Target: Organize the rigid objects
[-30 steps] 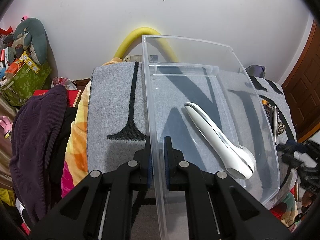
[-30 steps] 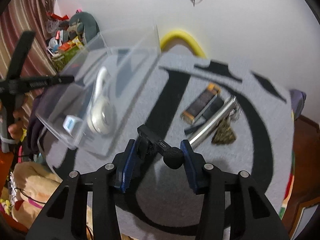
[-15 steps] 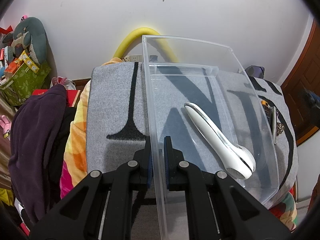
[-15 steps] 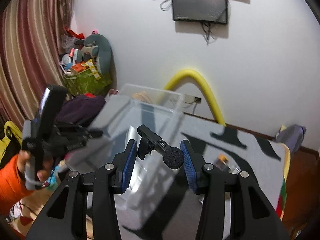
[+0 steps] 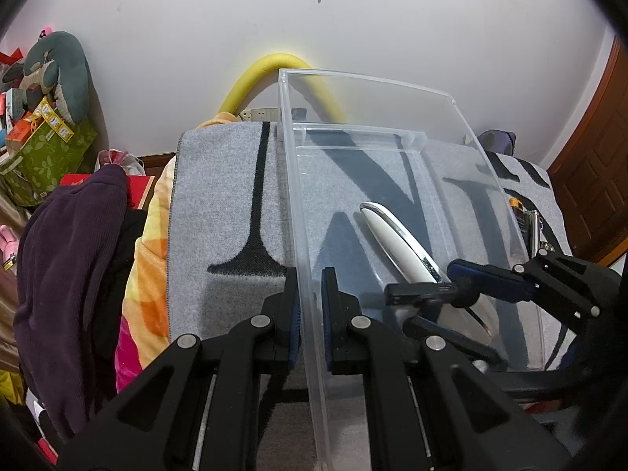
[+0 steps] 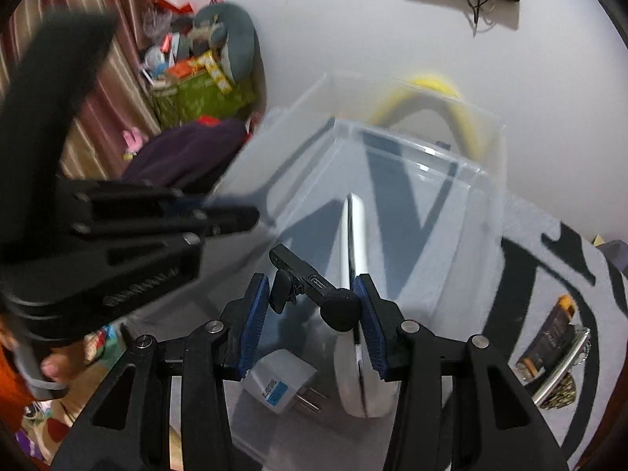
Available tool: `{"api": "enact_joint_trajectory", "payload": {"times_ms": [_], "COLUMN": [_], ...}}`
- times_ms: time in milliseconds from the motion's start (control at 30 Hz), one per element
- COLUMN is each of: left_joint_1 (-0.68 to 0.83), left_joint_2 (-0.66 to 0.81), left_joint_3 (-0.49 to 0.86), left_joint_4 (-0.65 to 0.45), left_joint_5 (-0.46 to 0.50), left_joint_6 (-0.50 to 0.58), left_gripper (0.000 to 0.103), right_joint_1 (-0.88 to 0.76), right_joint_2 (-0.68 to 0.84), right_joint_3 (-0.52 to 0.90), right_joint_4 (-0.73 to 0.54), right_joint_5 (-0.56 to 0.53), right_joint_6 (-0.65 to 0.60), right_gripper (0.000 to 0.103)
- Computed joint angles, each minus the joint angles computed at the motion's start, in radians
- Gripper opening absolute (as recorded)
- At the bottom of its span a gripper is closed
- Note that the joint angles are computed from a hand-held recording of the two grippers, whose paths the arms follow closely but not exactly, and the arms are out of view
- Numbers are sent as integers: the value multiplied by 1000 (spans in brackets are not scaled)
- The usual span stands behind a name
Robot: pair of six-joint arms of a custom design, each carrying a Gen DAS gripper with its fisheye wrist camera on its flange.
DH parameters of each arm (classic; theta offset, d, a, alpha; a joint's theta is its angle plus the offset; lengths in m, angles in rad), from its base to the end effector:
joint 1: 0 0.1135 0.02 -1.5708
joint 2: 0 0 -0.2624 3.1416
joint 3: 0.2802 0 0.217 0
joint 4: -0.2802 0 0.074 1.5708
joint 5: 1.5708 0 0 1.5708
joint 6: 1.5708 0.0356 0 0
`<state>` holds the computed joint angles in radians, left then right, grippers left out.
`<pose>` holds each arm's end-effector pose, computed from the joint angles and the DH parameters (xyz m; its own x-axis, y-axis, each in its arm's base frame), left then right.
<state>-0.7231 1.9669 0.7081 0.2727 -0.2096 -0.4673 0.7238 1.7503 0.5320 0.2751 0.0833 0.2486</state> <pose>0.2316 -0.1946 0.0848 -0.8110 0.1280 -0.5709 0.2193 0.9711 -0.0937 0.1964 0.1696 0.1081 -0.7412 -0.3279 -0.5857 -0.4549 0.8870 0.0792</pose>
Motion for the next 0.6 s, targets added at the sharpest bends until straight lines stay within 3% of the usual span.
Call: {"api": "enact_joint_trajectory", "payload": {"times_ms": [167,267,433,600], "left_joint_1": [2,2,1,-4], "left_joint_2": [-2,-2,-1,2], "left_joint_3": [-1,-1,0,1], "left_joint_4": [1,1,-2,-4], "left_joint_5": [3,3,-2,-12], "left_joint_6": [1,1,2,0], "left_gripper": [7,7,7,7], "right_joint_1": [25,11,-21,-156], "right_joint_2": [-7,-55,-237,-422], "right_joint_3": [11,-7,-92,-144], "right_joint_4": [-31,-51,-102,-191], "right_joint_5": [11,6,24,17], "right_joint_6": [-6,-13,-25,-64], "right_gripper": [45,53,56,57]}}
